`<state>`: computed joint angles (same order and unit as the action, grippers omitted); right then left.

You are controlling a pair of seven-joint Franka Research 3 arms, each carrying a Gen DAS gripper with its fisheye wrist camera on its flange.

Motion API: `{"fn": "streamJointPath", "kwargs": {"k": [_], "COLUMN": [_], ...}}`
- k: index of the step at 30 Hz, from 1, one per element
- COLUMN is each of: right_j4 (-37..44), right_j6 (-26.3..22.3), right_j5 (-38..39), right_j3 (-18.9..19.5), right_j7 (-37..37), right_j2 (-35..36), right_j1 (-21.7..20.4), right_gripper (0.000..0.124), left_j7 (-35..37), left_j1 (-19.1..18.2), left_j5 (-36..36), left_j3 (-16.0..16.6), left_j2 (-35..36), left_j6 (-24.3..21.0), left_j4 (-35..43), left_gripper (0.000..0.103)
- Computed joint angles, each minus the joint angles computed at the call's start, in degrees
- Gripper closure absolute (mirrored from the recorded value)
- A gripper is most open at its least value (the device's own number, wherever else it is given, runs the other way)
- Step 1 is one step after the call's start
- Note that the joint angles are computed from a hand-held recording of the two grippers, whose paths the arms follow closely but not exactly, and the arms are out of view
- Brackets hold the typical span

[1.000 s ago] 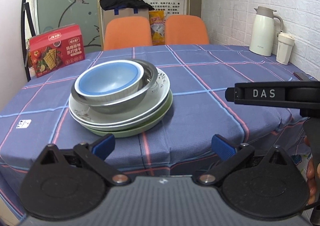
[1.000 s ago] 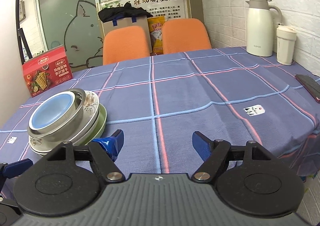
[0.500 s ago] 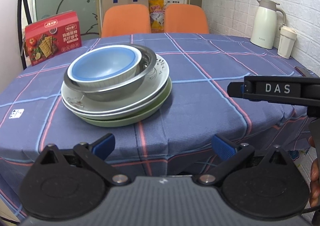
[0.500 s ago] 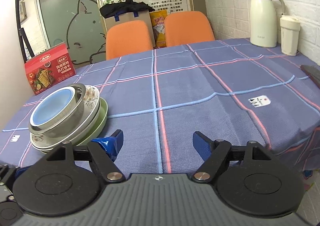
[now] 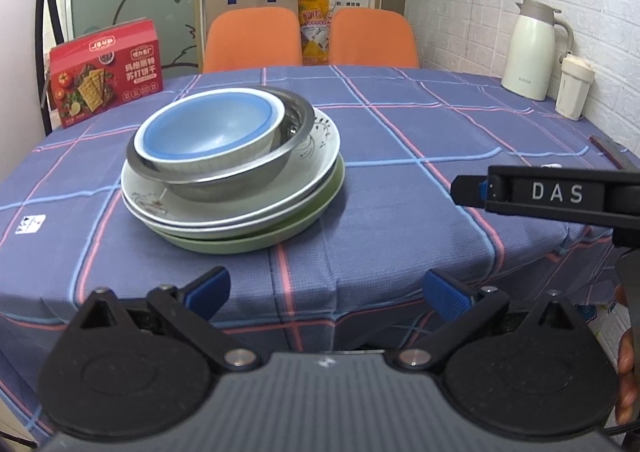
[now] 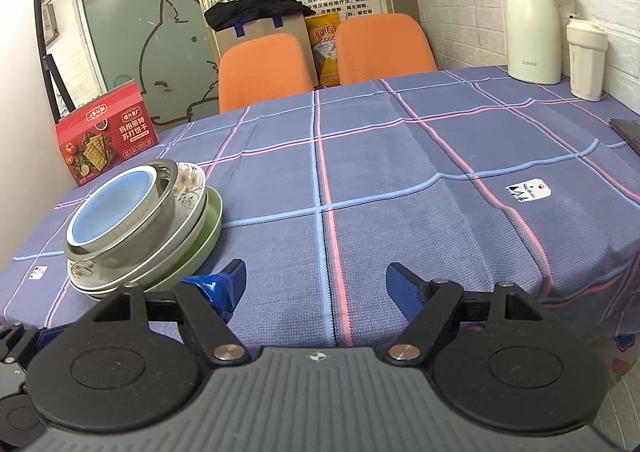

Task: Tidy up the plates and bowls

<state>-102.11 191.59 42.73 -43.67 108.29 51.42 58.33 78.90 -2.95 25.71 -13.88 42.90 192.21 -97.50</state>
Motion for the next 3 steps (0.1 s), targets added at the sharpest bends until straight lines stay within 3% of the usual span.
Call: {"fn": "streamJointPath", "kwargs": {"k": [3], "right_j4": [0.2], "right_j6": [-0.1], "right_j5": [0.2], "right_j3": [-0.1], "right_j7": [0.2], "right_j2": [0.2], "right_j1": [0.0], "right_gripper": [0.06], "left_j7": [-0.2], "left_j1": [0.1], "left_j5": [0.0], "left_j3": [0.0], "left_j2": [0.1], "left_j6": [0.4], "left_j4": [0.1], "left_gripper": [0.0]}}
